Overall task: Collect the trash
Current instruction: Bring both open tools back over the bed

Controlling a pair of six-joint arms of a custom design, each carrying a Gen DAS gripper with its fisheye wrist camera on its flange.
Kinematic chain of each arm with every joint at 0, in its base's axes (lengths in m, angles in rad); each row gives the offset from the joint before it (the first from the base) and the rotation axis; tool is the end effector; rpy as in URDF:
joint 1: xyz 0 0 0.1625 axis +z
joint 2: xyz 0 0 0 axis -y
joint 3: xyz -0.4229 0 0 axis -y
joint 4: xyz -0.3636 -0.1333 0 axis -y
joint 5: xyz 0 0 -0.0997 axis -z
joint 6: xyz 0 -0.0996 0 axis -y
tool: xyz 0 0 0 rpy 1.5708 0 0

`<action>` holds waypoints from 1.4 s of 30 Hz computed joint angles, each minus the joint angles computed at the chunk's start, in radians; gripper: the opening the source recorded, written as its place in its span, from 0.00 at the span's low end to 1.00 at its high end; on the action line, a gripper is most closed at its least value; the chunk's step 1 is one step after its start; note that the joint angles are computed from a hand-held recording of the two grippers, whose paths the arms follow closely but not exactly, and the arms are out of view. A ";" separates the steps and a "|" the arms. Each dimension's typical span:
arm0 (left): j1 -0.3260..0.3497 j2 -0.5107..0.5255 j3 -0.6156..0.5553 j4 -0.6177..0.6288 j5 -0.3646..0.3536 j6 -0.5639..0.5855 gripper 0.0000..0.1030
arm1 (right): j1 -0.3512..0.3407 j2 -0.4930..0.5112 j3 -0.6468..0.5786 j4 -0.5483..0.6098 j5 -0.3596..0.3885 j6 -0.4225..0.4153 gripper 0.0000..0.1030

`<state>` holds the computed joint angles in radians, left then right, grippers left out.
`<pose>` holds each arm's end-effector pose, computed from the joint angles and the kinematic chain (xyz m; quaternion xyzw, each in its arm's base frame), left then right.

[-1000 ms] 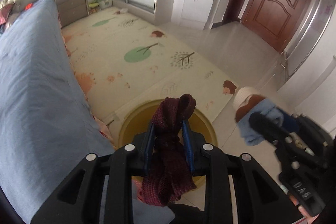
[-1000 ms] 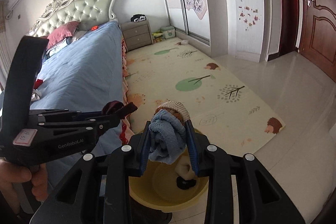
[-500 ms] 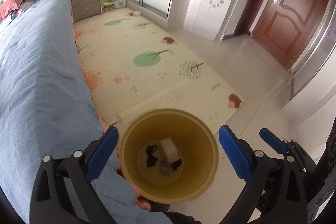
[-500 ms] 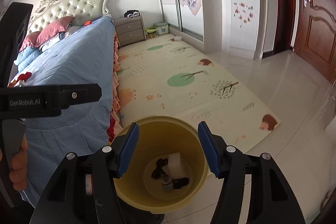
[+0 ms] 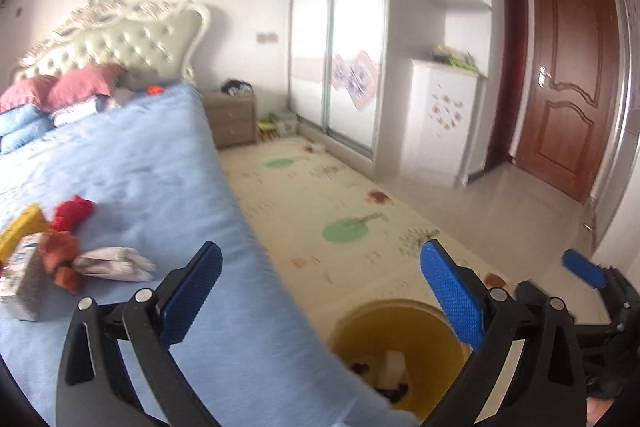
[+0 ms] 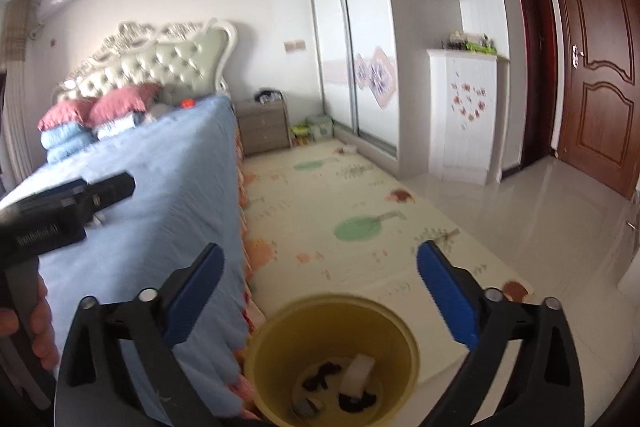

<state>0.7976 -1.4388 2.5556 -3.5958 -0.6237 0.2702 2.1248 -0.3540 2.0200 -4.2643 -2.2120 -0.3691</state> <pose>-0.0719 -0.3802 0.2978 0.2251 0.7931 -0.4801 0.2998 0.3163 -0.3711 -0.0088 0.2294 -0.8090 0.4898 0.2302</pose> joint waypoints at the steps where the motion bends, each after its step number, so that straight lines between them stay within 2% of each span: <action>1: -0.014 -0.017 0.019 -0.045 0.026 0.029 0.96 | 0.010 0.003 -0.003 -0.018 0.029 -0.007 0.92; 5: -0.054 -0.100 0.057 -0.138 0.170 0.126 0.96 | 0.048 0.028 -0.044 -0.034 0.131 -0.009 0.92; 9: -0.049 -0.215 0.064 -0.150 0.268 0.202 0.96 | 0.096 0.073 -0.122 0.005 0.187 -0.075 0.92; 14: 0.008 -0.360 0.040 -0.147 0.289 0.289 0.96 | 0.167 0.148 -0.239 0.061 0.164 -0.117 0.92; 17: 0.065 -0.422 0.007 -0.131 0.295 0.336 0.96 | 0.205 0.173 -0.306 0.148 0.150 -0.112 0.92; 21: 0.161 -0.474 -0.056 -0.064 0.255 0.348 0.96 | 0.244 0.203 -0.381 0.238 0.144 -0.097 0.92; 24: 0.203 -0.494 -0.076 -0.076 0.231 0.376 0.96 | 0.259 0.225 -0.427 0.283 0.166 -0.062 0.92; 29: 0.256 -0.542 -0.117 -0.036 0.195 0.403 0.96 | 0.289 0.261 -0.531 0.425 0.195 0.032 0.92; 32: 0.295 -0.569 -0.135 -0.003 0.164 0.416 0.96 | 0.317 0.303 -0.614 0.493 0.173 0.028 0.92; 36: 0.370 -0.572 -0.167 -0.015 0.105 0.454 0.96 | 0.343 0.352 -0.709 0.573 0.161 0.037 0.92; 42: 0.513 -0.602 -0.228 0.112 -0.037 0.417 0.96 | 0.371 0.410 -0.814 0.653 0.163 0.069 0.92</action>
